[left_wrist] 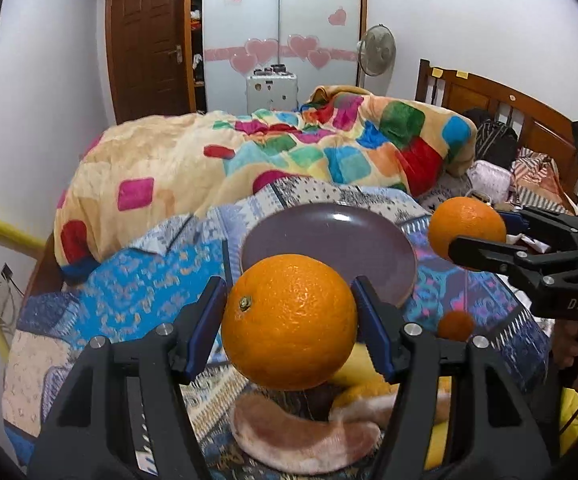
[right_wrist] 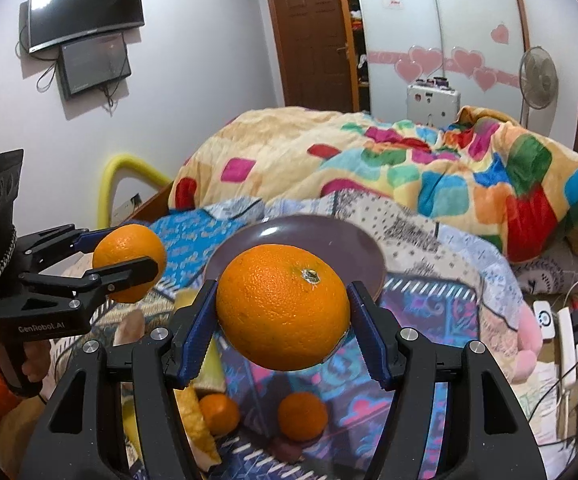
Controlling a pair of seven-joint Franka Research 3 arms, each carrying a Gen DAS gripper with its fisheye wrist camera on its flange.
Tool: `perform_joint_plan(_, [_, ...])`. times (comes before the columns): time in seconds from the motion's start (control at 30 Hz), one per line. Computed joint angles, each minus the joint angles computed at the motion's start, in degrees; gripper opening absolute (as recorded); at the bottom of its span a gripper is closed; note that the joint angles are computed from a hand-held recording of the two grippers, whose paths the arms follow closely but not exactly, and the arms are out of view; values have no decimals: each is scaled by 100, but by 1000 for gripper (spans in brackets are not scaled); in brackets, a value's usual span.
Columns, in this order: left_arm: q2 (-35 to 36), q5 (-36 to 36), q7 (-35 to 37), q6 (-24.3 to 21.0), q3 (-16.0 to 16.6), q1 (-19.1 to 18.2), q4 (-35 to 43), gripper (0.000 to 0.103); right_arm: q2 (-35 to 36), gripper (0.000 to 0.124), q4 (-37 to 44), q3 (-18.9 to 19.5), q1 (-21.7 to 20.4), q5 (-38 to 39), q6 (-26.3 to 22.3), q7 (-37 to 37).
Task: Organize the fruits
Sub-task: 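Lower the left gripper's orange onto the brown plate while the right gripper sets its orange beside it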
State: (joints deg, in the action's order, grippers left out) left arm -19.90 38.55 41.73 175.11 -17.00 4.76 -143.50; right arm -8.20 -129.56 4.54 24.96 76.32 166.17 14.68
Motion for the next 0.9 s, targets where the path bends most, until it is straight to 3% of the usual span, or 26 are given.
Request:
perform_joint_plan(0.1, [111, 287, -182, -70, -211, 256, 248, 64, 54, 61, 130, 5, 18, 234, 194, -202])
perform_joint_plan(0.23, [334, 631, -450, -154, -249, 348, 563, 64, 234, 61, 381, 16, -44, 239, 292, -171])
perform_joint_plan(0.37, [625, 645, -378, -224, 36, 96, 838, 64, 486, 61, 636, 78, -110, 37, 459, 55])
perform_joint_plan(0.47, [866, 876, -526, -388, 73, 47, 1100, 64, 697, 61, 809, 124, -164, -179, 538, 291])
perform_joint_plan(0.63, [1205, 1125, -691, -539, 309, -209, 1389, 64, 1069, 61, 1076, 198, -297, -970, 511, 1044])
perform_joint_plan(0.77, [1553, 849, -410, -720, 545, -474, 1664, 64, 1395, 61, 1298, 252, -396, -1850, 509, 1861])
perform_joint_plan(0.9, [1896, -5, 348, -878, 745, -703, 1917, 64, 1685, 61, 1500, 302, -526, -2551, 378, 2548])
